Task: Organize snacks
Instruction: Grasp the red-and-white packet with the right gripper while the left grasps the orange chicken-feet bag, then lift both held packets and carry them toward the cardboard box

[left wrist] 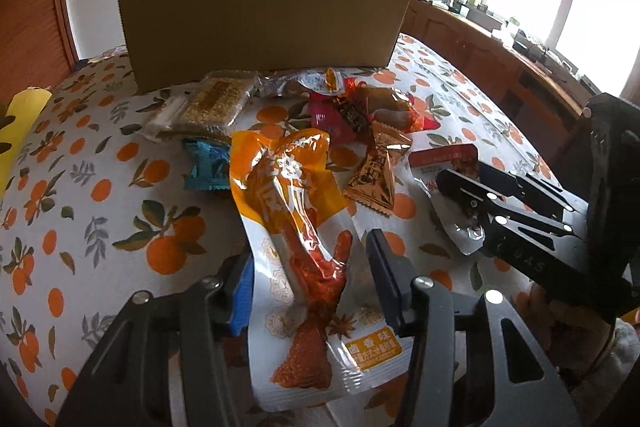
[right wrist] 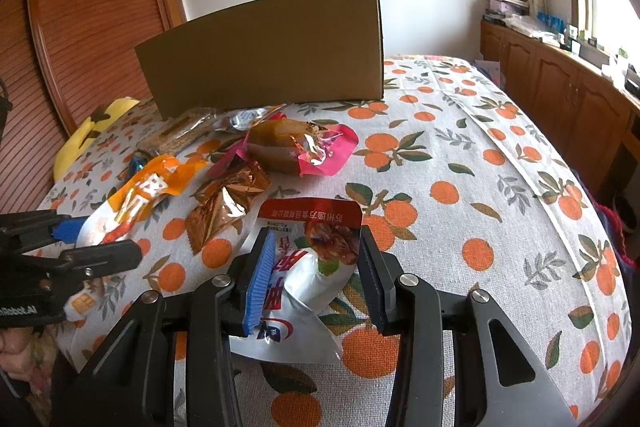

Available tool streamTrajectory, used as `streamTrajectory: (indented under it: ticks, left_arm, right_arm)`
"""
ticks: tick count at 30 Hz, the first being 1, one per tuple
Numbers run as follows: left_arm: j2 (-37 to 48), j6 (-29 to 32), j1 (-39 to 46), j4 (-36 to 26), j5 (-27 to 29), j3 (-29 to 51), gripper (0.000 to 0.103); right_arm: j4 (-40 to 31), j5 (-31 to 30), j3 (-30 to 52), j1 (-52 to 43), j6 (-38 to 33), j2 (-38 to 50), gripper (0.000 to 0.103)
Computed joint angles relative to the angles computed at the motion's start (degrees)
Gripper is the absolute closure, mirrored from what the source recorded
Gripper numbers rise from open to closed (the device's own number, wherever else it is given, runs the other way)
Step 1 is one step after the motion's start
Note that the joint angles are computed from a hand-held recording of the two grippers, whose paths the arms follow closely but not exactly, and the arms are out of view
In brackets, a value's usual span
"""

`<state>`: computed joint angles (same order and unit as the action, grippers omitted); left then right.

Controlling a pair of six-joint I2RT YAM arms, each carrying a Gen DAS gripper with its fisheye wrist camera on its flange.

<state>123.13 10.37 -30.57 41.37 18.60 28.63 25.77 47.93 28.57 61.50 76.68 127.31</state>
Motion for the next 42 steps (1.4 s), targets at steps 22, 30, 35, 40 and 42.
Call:
streamTrajectory:
  ticks: [22,30,35,40,42]
  left_arm:
    - [-7.33,-0.61,0.84,6.76,0.95,-7.63,0.053]
    - [-6.76,-0.58,2.20,8.51,2.02,-8.34,0.053]
    - [-6.72,-0.41,2.80,9.89,2.43,-9.29,0.053]
    - [-6.86,-0.14,3.82,10.56,3.61,-9.61,0.052]
    - [-7.38,0.07,4.35,10.81,4.11,-9.89,0.053]
  right_arm:
    - [-2.02,-0.15,0.61,0.95,0.34,-0.58,0.064]
    - [1.37,-1.52,-2.95,1.79,-0.15,-3.86,0.088]
    - [-0.44,-1.32,-4.00,2.86,-0.09,-7.90,0.102]
    - [-2.65,-0.77,-4.22,3.44,-0.42,-11.02,0.103]
    - [-4.86,0.01,-4.21,3.94,-0.25,-12.96,0.103]
